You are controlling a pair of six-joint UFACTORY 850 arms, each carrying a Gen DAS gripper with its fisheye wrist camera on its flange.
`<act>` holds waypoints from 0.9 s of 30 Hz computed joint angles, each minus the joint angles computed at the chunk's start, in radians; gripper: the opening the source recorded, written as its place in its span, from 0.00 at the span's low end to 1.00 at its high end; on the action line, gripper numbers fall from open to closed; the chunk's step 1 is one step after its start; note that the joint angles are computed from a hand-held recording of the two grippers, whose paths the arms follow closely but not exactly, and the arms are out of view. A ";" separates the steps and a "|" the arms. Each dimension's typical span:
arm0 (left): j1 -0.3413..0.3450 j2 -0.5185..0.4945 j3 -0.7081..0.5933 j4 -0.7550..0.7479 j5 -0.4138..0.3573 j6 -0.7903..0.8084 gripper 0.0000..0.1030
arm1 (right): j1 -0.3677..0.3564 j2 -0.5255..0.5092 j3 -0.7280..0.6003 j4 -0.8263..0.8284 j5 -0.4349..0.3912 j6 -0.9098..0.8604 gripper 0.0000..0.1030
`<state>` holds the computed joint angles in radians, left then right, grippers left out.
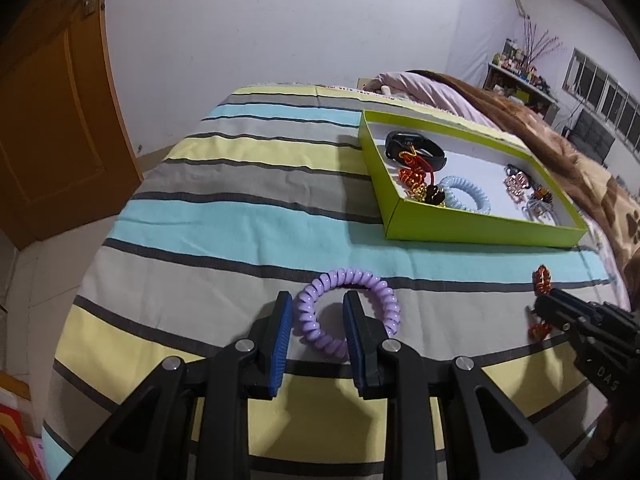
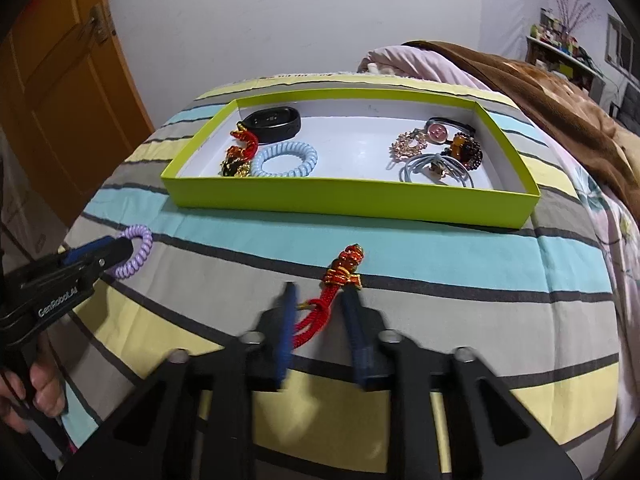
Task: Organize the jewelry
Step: 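Grasp the red tassel knot with right tool while left tool grasps purple coil hair tie, then carry the red tassel with right tool while left tool carries purple coil into box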
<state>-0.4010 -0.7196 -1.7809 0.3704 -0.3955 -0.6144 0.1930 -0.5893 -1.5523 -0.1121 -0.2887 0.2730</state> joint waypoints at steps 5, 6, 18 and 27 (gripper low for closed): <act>-0.009 -0.009 -0.015 0.057 -0.026 -0.032 0.11 | -0.004 0.010 0.013 0.060 0.009 -0.079 0.08; -0.009 -0.008 -0.013 0.056 -0.024 -0.028 0.11 | -0.006 0.012 0.015 0.083 0.010 -0.104 0.07; -0.024 0.100 0.134 -0.020 0.165 0.089 0.09 | -0.035 0.094 0.118 0.394 0.081 -0.400 0.06; -0.048 0.155 0.176 0.060 0.221 0.007 0.09 | -0.048 0.171 0.191 0.630 0.136 -0.627 0.06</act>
<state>-0.4486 -0.5645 -1.6049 0.4299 -0.1749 -0.6075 0.1446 -0.4180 -1.3609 0.5181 -0.1527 -0.3539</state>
